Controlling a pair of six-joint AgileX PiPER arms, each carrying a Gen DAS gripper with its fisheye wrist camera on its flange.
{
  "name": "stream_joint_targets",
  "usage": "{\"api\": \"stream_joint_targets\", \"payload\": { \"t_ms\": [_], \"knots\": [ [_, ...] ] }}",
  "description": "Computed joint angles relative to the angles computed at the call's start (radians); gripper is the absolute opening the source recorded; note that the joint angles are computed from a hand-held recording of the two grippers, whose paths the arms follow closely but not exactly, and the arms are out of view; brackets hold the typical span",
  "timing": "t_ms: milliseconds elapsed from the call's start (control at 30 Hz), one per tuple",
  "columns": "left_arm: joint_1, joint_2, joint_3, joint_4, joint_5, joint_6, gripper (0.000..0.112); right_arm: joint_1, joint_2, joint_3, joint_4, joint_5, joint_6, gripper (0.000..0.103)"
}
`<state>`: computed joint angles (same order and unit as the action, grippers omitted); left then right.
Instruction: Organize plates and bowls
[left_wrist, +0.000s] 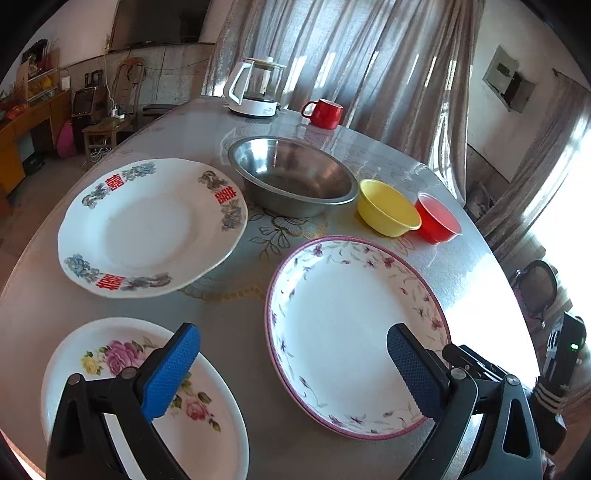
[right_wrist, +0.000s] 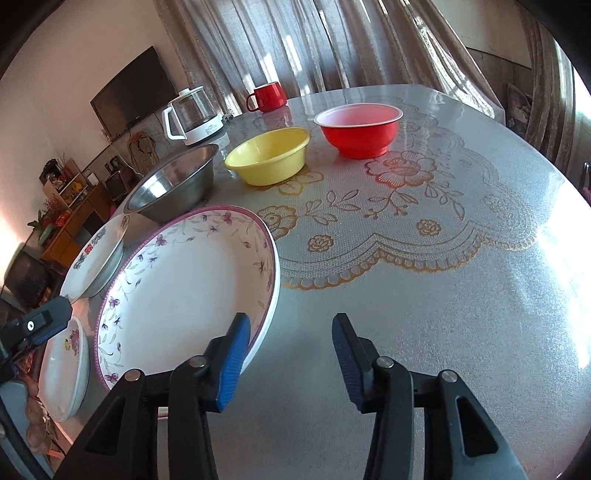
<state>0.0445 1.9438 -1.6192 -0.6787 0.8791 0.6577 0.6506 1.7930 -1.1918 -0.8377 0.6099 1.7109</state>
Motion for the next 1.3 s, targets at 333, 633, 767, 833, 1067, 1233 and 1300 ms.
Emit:
{"api": "stream_joint_targets", "payload": {
  "t_ms": [333, 633, 767, 833, 1067, 1233, 1300],
  "knots": [
    [-0.033, 0.184, -0.265, 0.083, 0.205, -0.101, 0.053, -0.039, 0.032, -0.024, 0.078, -0.086, -0.119, 0.042],
    [-0.082, 0.289, -0.437, 0.207, 0.273, -0.145, 0.048, -0.05, 0.057, -0.06, 0.111, -0.078, -0.219, 0.037],
    [-0.097, 0.288, -0.436, 0.242, 0.263, -0.108, 0.046, -0.051, 0.061, -0.066, 0.115, -0.081, -0.246, 0.037],
    [-0.1, 0.278, -0.414, 0.244, 0.24, -0.098, 0.046, -0.055, 0.059, -0.059, 0.115, -0.1, -0.249, 0.037],
    [-0.117, 0.218, -0.307, 0.239, 0.185, -0.097, 0.046, -0.095, 0.028, -0.008, 0.171, -0.214, -0.248, 0.038],
    [-0.147, 0.194, -0.252, 0.201, 0.161, -0.103, 0.046, -0.114, -0.029, 0.06, 0.116, -0.222, -0.175, 0.038],
    [-0.164, 0.187, -0.235, 0.19, 0.153, -0.1, 0.046, -0.121, -0.052, 0.079, 0.078, -0.208, -0.135, 0.038]
  ]
}}
